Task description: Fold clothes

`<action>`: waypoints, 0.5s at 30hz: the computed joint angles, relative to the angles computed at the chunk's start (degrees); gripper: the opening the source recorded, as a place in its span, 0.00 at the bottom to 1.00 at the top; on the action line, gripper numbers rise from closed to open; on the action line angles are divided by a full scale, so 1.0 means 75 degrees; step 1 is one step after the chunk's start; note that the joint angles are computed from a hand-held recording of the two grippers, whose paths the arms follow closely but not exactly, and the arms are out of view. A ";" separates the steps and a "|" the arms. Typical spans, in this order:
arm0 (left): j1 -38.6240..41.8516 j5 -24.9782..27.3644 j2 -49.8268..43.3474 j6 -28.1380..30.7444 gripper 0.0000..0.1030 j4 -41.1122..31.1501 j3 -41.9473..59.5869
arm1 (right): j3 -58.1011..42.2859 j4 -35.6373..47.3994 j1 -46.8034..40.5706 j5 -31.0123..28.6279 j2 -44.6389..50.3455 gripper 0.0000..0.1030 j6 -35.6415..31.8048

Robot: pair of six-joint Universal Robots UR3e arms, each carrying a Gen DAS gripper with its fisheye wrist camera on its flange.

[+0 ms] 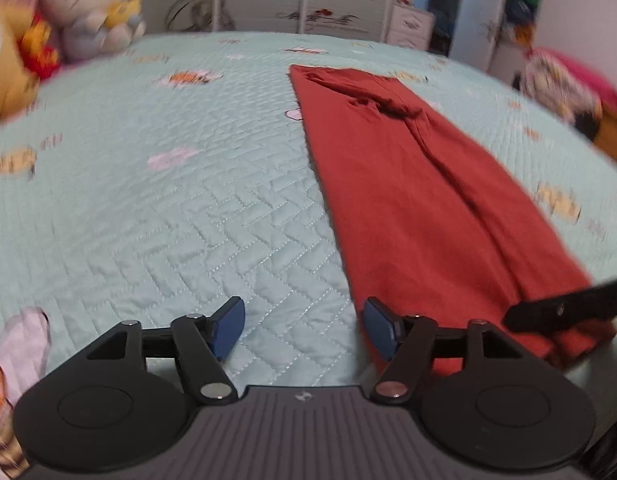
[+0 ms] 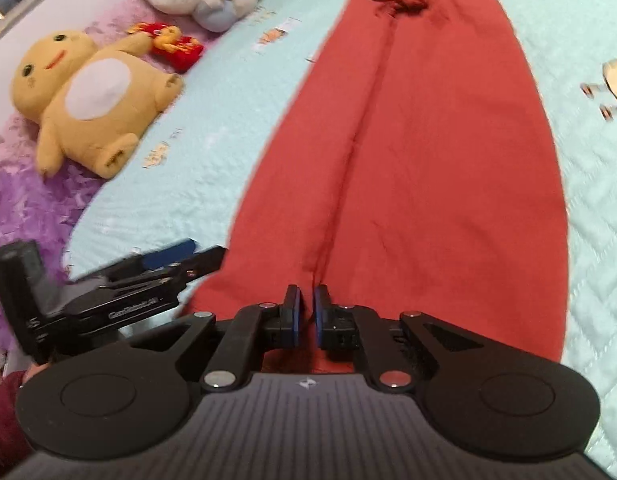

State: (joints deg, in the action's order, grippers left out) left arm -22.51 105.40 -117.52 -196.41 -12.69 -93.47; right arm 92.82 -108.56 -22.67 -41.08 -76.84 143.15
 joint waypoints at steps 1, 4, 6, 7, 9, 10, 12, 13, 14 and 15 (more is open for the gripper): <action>-0.0012 0.0064 0.0007 0.0051 0.72 -0.0071 0.0030 | 0.0052 0.0119 -0.0088 0.0090 -0.0079 0.09 -0.0105; -0.0187 0.0598 0.0072 -0.0145 0.72 -0.0778 0.0384 | 0.0130 0.0477 -0.0397 0.0346 -0.0417 0.09 -0.0496; -0.0511 0.1300 0.0057 -0.0142 0.71 -0.1022 0.0692 | 0.0185 0.1009 -0.0877 0.0803 -0.0684 0.11 -0.0939; -0.0657 0.1443 0.0090 0.0035 0.71 -0.0705 0.0645 | 0.0219 0.1189 -0.1106 0.0988 -0.0775 0.14 -0.1053; -0.0837 0.1270 0.0023 0.0687 0.73 -0.0061 0.0597 | 0.0328 0.1550 -0.1599 0.1291 -0.0955 0.18 -0.1326; -0.0917 0.1150 -0.0022 0.1020 0.75 0.0234 0.0596 | 0.0334 0.1825 -0.1824 0.1441 -0.0995 0.18 -0.1515; -0.0907 0.0606 -0.0282 0.1263 0.77 -0.0257 0.0900 | 0.0342 0.2065 -0.2013 0.1510 -0.0840 0.18 -0.1538; -0.0894 0.0327 -0.0436 0.1381 0.77 -0.0563 0.1099 | 0.0409 0.1948 -0.2046 0.1472 -0.0747 0.18 -0.1366; -0.0881 0.0244 -0.0528 0.1263 0.77 -0.0356 0.0987 | 0.0462 0.1815 -0.2049 0.1404 -0.0629 0.18 -0.1204; -0.0868 0.0198 -0.0613 0.1100 0.80 -0.0053 0.0822 | 0.0498 0.1572 -0.1946 0.1191 -0.0453 0.18 -0.1047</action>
